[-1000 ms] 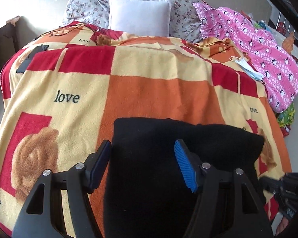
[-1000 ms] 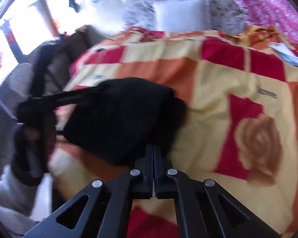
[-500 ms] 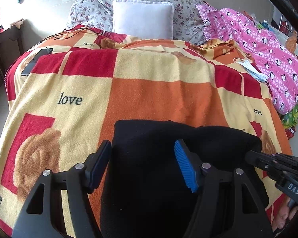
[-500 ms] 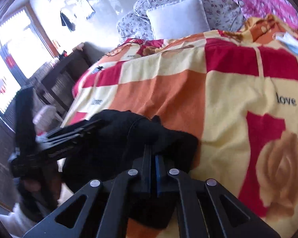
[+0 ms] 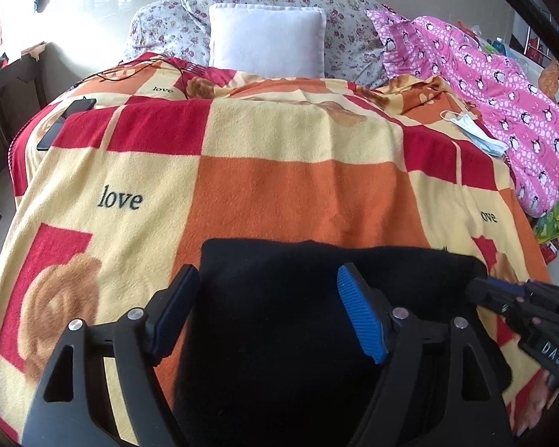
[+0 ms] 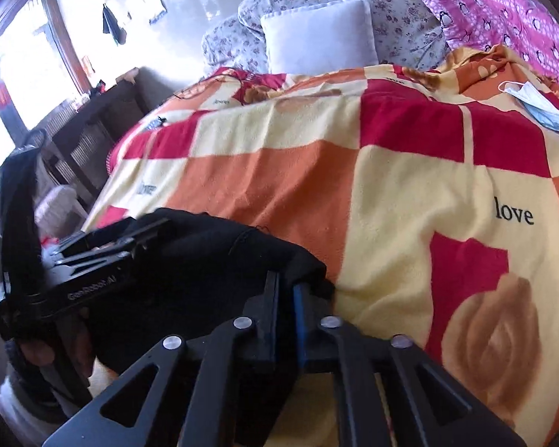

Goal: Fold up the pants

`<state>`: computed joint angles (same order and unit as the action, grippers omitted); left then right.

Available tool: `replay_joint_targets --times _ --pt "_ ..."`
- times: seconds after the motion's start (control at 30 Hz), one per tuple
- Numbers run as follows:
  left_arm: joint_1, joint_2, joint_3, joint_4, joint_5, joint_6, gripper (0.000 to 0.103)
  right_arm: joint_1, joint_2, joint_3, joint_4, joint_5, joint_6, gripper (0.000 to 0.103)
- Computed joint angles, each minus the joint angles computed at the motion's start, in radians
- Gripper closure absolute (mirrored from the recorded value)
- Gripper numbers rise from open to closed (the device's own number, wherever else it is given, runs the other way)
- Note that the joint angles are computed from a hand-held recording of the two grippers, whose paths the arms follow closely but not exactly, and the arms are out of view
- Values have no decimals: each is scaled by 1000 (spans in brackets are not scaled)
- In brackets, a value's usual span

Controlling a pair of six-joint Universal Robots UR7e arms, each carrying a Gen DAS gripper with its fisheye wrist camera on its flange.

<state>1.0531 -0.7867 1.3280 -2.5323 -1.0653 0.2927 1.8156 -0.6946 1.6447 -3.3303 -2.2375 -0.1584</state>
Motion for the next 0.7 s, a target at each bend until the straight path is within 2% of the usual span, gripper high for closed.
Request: replay_joint_targets --times 0.07,0.2,0.27,0.33,0.53,0.6,0.7 --pt "-3 -24 23 -19 0 12 27 19 -14 23 -24 -12 -7 90" --pt "-4 -68 65 -15 14 26 27 46 -48 74 -57 34 -30 88" --pt "1 -90 81 -5 1 13 27 56 -50 82 -48 47 -33 80" --pt "3 -107 98 -3 -4 3 27 60 -46 86 -36 65 -33 78" --pt "14 -128 140 29 1 -17 26 63 -25 93 19 52 -22 78" --pt "22 -134 153 30 -17 -36 25 60 -16 98 39 26 -19 79" --pt "25 -143 169 25 -27 -47 24 55 -13 129 1 13 -34 79"
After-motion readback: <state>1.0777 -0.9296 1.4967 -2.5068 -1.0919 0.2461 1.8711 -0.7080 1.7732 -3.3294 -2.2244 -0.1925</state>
